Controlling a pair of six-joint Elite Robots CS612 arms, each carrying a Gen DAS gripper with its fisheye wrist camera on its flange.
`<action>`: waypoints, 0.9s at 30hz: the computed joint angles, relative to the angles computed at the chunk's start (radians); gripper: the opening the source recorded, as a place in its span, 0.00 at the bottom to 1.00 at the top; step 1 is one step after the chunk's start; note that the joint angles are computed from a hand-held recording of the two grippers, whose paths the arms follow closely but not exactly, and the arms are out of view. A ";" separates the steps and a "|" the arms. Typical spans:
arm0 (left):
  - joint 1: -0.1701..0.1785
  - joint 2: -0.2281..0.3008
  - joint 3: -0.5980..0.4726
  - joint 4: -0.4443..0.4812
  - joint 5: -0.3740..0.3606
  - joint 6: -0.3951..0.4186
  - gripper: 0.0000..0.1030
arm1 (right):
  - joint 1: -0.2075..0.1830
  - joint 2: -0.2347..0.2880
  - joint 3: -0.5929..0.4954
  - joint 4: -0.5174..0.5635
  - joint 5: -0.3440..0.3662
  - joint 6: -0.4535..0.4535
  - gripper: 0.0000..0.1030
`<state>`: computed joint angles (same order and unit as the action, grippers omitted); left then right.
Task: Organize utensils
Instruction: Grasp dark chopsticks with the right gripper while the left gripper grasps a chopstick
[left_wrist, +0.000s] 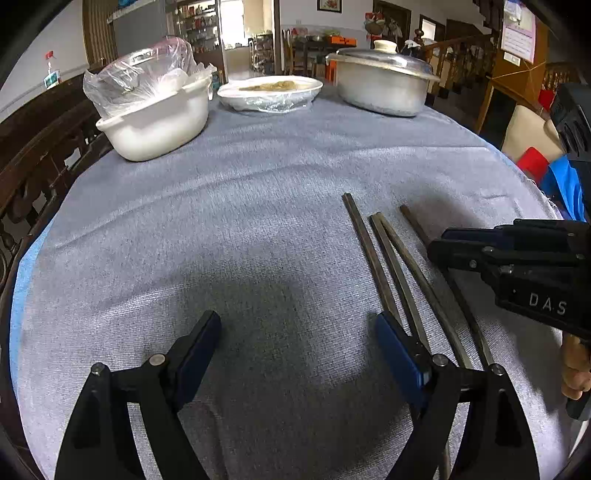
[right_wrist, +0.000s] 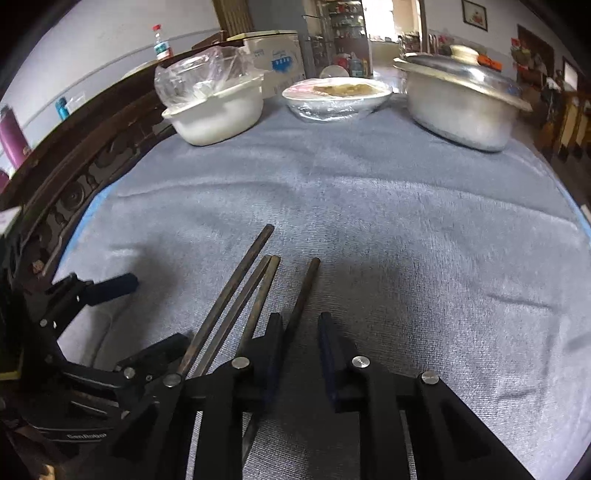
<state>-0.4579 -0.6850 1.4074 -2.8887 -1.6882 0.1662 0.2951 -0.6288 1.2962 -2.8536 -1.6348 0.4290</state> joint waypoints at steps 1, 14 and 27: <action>0.002 0.000 -0.004 0.006 -0.010 -0.007 0.84 | -0.003 -0.001 -0.002 0.005 0.010 0.015 0.21; -0.007 0.095 -0.303 0.407 -0.096 0.000 0.54 | -0.026 0.018 -0.068 0.115 0.052 0.017 0.11; -0.036 0.080 -0.275 0.388 -0.006 0.118 0.08 | -0.052 -0.058 0.079 0.073 0.067 0.029 0.08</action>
